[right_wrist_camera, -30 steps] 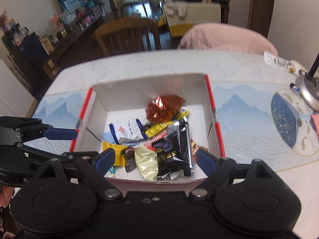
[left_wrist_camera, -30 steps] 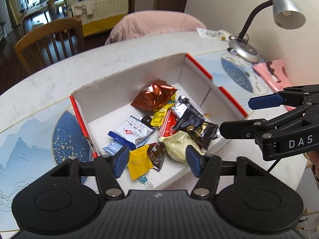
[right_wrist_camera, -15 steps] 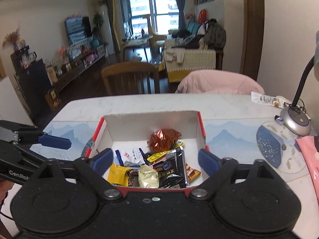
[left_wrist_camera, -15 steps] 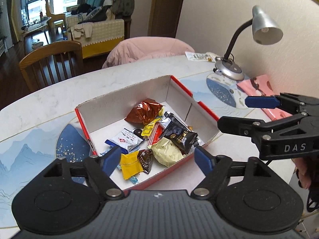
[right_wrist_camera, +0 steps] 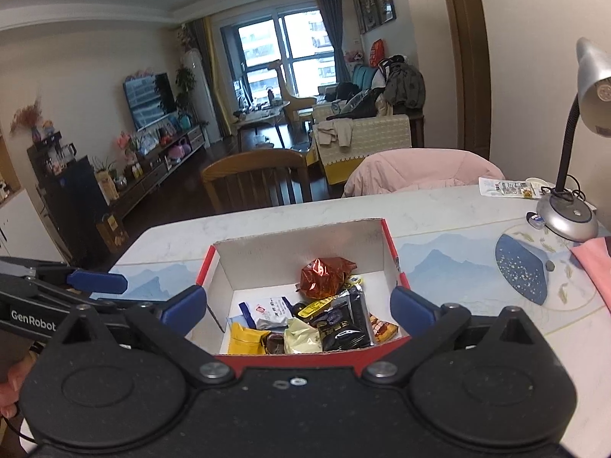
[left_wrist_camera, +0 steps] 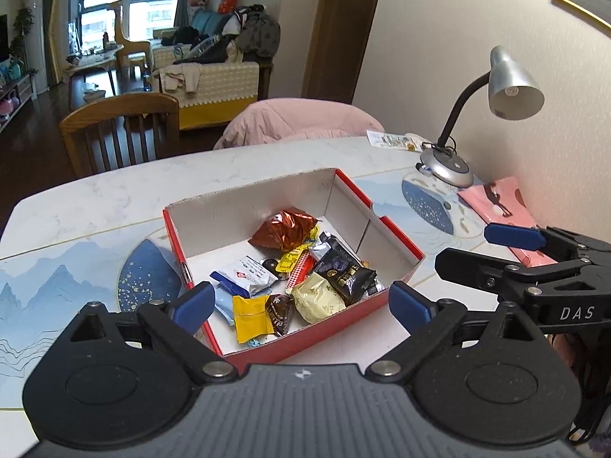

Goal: Organize snacks

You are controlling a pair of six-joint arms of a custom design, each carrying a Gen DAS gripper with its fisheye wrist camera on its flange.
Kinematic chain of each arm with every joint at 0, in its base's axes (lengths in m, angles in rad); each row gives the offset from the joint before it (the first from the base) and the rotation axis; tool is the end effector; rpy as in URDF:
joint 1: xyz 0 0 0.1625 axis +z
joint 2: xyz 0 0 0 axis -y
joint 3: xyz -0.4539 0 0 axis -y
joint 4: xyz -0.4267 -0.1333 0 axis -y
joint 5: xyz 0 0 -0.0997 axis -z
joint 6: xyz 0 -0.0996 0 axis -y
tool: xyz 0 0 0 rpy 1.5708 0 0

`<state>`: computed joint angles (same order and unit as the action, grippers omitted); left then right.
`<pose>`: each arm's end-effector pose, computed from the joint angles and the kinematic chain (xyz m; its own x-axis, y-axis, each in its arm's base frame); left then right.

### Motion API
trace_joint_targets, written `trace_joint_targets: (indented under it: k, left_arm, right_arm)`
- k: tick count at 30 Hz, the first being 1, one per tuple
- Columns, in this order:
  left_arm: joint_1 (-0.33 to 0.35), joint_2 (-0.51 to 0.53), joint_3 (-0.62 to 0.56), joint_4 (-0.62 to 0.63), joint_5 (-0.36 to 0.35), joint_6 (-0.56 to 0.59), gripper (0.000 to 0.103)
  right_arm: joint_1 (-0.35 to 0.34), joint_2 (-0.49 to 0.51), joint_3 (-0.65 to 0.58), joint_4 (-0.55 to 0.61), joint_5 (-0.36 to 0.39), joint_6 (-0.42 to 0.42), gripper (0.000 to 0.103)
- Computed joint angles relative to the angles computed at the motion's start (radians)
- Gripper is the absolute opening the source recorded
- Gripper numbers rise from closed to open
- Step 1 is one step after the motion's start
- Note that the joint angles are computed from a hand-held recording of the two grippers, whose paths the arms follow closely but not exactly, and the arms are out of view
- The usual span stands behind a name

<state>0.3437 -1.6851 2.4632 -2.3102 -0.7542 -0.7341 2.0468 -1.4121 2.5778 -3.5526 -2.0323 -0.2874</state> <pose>-0.2593 -0.3115 0.2419 -0.7819 0.2601 -0.5666 0.5617 0.6882 -0.4592 0.2501 -0.2909 0.2301 -0.8168 -0.2896 0.4990 -0.5688 0.5494 -0.6121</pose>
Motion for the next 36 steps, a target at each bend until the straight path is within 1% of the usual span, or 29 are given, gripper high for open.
trace_joint_targets:
  k: [4, 6, 8, 10, 13, 17, 20, 23, 27, 33, 36]
  left_arm:
    - [-0.022, -0.014, 0.013, 0.017, 0.015, -0.027, 0.098]
    - [-0.03, -0.022, 0.018, 0.025, 0.019, -0.048, 0.098]
    - [-0.041, -0.028, 0.025, 0.044, 0.038, -0.072, 0.098]
    - [-0.051, -0.032, 0.028, 0.072, 0.058, -0.094, 0.098]
    - [-0.055, -0.038, 0.033, 0.095, 0.063, -0.123, 0.098]
    - [-0.063, -0.046, 0.038, 0.116, 0.068, -0.149, 0.098]
    - [-0.068, -0.05, 0.04, 0.128, 0.073, -0.161, 0.098]
    - [-0.068, -0.052, 0.04, 0.142, 0.078, -0.18, 0.098]
    - [-0.065, -0.057, 0.038, 0.157, 0.077, -0.198, 0.098]
    - [-0.068, -0.064, 0.038, 0.172, 0.076, -0.212, 0.098]
    - [-0.068, -0.068, 0.039, 0.171, 0.074, -0.215, 0.098]
  right_arm:
    - [0.0, -0.001, 0.013, -0.029, 0.009, 0.004, 0.103]
    - [-0.008, -0.012, 0.021, -0.023, 0.035, 0.006, 0.103]
    - [-0.019, -0.028, 0.031, -0.014, 0.068, 0.026, 0.103]
    - [-0.026, -0.035, 0.037, -0.01, 0.083, 0.064, 0.103]
    - [-0.013, -0.024, 0.036, -0.01, 0.042, 0.117, 0.103]
    - [-0.011, -0.02, 0.037, 0.007, 0.019, 0.142, 0.103]
    - [-0.005, -0.006, 0.041, -0.012, 0.0, 0.13, 0.103]
    - [0.009, 0.019, 0.043, -0.049, -0.03, 0.09, 0.103]
    - [0.014, 0.039, 0.05, -0.094, -0.04, 0.046, 0.103]
    - [0.024, 0.05, 0.048, -0.104, -0.059, 0.044, 0.103]
    - [0.028, 0.043, 0.042, -0.073, -0.068, 0.058, 0.103]
